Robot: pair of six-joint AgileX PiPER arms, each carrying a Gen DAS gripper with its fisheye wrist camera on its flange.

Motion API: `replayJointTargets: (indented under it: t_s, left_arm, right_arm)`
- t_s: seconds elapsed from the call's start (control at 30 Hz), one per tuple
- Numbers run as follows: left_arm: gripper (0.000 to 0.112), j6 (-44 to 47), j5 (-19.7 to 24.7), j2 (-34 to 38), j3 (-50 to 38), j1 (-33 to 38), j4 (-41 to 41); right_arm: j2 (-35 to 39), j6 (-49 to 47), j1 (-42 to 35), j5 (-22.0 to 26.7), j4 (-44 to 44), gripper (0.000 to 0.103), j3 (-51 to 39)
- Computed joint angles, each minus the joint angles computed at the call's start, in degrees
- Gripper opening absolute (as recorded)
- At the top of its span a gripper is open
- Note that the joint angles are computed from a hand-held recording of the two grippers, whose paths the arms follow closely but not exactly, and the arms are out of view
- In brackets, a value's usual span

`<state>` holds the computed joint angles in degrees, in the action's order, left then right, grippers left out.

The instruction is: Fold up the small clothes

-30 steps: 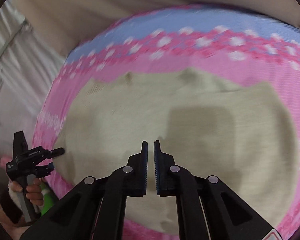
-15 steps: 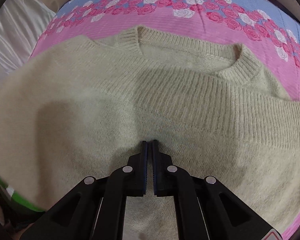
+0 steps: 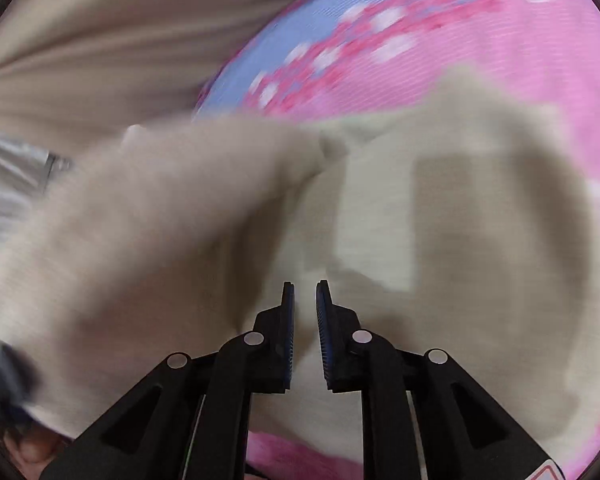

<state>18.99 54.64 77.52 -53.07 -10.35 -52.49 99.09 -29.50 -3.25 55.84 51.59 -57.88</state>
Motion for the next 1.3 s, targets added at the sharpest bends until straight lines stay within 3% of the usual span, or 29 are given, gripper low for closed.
replayJointTargets:
  t_s: [0.1,0.17,0.23,0.3,0.43,0.47,0.53,0.67,0.7,0.73,0.77,0.83,0.9,1.03,1.07,1.13,1.17,1.2,1.27,1.3]
  left_arm:
    - [0.012,-2.3,-5.1,6.9,-0.9,-10.3,3.6]
    - [0.013,-8.2,-5.1,13.3,-1.9,-15.2,9.5]
    - [0.017,-9.3,-6.2,11.5,0.5,-15.8,9.7]
    - [0.025,-6.2,-5.7,7.2,2.7,-13.4,7.2]
    - [0.052,1.9,0.9,-5.2,6.7,1.4,2.3]
    - [0.054,1.5,2.1,-8.2,6.9,5.0,3.4]
    - [0.058,2.8,5.6,-12.7,6.6,13.5,3.9]
    - [0.061,4.6,9.4,-15.3,6.7,28.9,5.4]
    - [0.061,5.1,9.9,-15.3,7.4,32.2,5.4]
    - [0.061,5.2,10.4,-14.9,7.7,35.4,5.6]
    - [0.061,5.4,10.7,-14.9,8.1,37.6,5.6]
    - [0.061,4.3,9.2,-14.0,7.6,37.9,5.8]
    - [0.061,5.0,10.9,-15.1,7.3,40.5,6.8]
    - [0.061,6.3,12.8,-15.4,7.0,41.0,7.7]
    - [0.062,5.5,11.8,-15.4,7.2,39.2,8.3]
    - [0.066,2.5,9.0,-15.1,7.9,34.0,10.4]
    - [0.066,1.0,8.1,-15.0,8.1,31.9,11.6]
    - [0.066,-1.8,6.1,-14.4,8.3,28.1,13.6]
    - [0.066,-5.4,4.1,-13.9,8.0,23.3,17.0]
    - [0.066,-6.6,3.2,-14.1,8.1,21.6,18.0]
  right_arm:
    - [-3.3,1.0,-9.7,0.0,-7.9,0.025,2.2]
    - [-4.7,-0.5,-15.0,0.8,-7.4,0.025,3.3]
    - [-7.2,1.0,-16.6,-0.2,-9.8,0.033,3.4]
    - [-8.0,0.0,-17.6,1.5,-9.9,0.042,1.9]
    - [-6.7,1.4,-11.0,4.5,-7.3,0.073,-2.3]
    - [-5.7,1.9,-8.9,4.3,-6.2,0.075,-3.0]
    - [-2.7,5.1,-2.6,3.2,-5.4,0.076,-5.4]
    - [4.0,15.5,8.6,0.3,-11.8,0.076,-9.8]
    - [5.4,16.4,10.1,1.0,-12.2,0.064,-10.7]
    - [5.8,16.1,11.6,1.2,-11.4,0.027,-11.2]
    - [5.3,15.5,12.5,2.0,-10.2,0.012,-11.3]
    - [0.6,14.0,13.3,2.1,-7.3,0.012,-11.2]
    - [-4.0,14.1,12.8,2.4,-6.3,0.012,-11.8]
    - [-13.5,17.5,8.3,2.9,-16.9,0.011,-9.0]
    - [-13.5,16.6,6.8,2.6,-19.3,0.012,-6.7]
    - [-10.2,14.2,3.5,1.4,-21.7,0.025,-0.4]
    - [-8.2,11.9,1.8,-1.0,-21.3,0.024,3.2]
    - [-8.3,10.5,-0.5,-1.1,-18.6,0.016,5.5]
    - [-11.8,8.1,-3.8,0.1,-11.8,0.029,8.1]
    - [-13.8,7.6,-4.5,0.5,-10.6,0.051,8.6]
